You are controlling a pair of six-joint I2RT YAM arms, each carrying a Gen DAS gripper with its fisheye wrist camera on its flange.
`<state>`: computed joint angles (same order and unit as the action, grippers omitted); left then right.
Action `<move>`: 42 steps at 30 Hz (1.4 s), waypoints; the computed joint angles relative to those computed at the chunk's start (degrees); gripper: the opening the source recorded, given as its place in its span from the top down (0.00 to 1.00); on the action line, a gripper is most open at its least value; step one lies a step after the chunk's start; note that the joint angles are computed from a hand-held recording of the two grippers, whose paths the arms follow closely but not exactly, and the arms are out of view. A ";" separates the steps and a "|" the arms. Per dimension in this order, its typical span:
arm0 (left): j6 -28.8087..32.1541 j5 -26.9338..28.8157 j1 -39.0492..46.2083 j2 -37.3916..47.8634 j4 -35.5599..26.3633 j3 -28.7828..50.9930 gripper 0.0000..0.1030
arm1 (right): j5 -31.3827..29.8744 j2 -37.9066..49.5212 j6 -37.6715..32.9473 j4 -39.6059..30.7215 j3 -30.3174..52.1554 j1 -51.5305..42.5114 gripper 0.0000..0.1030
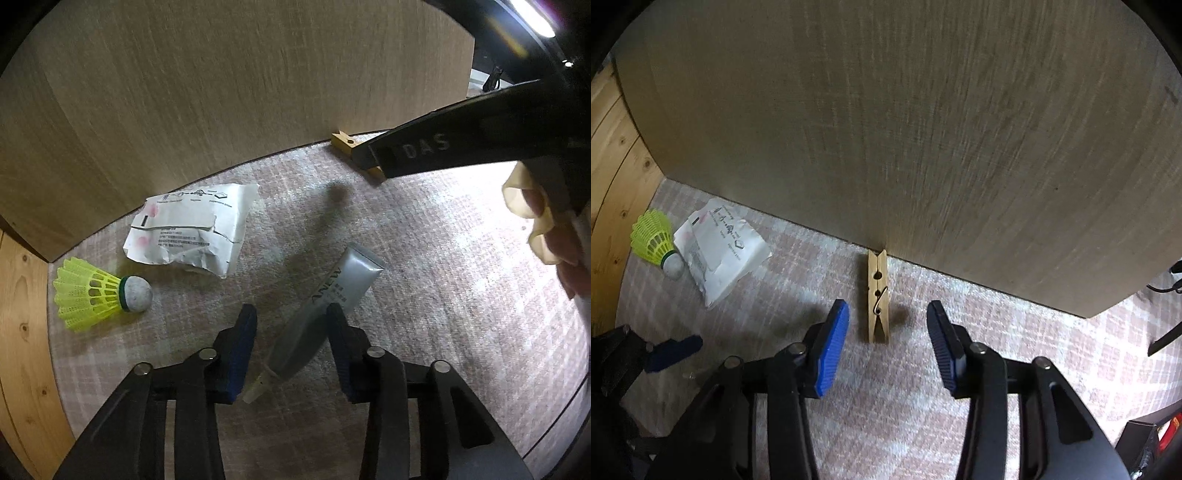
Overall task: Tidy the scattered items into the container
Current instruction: 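Close the right gripper on the clothespin while the left grasps the silver ANEW tube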
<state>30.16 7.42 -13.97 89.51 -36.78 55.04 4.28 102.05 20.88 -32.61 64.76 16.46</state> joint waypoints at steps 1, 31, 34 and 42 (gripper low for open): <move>-0.24 0.07 -0.19 -0.08 -0.11 -0.05 0.68 | -0.15 0.50 0.24 0.02 0.30 -0.10 0.66; -10.35 -1.23 -6.29 -6.14 1.38 -6.22 1.00 | 1.27 -1.14 3.54 -1.24 -2.20 2.14 0.88; -11.97 -1.77 -7.20 -7.07 0.85 -6.85 1.00 | 0.49 -3.55 4.20 -1.38 -3.93 1.33 0.88; -16.44 -2.03 -9.70 -11.73 -1.75 -9.02 1.00 | -0.47 -10.98 4.86 -2.83 -7.51 -0.66 0.88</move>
<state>13.72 5.38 -23.67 77.78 -38.52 46.02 3.81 91.07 25.75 -35.44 57.26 15.79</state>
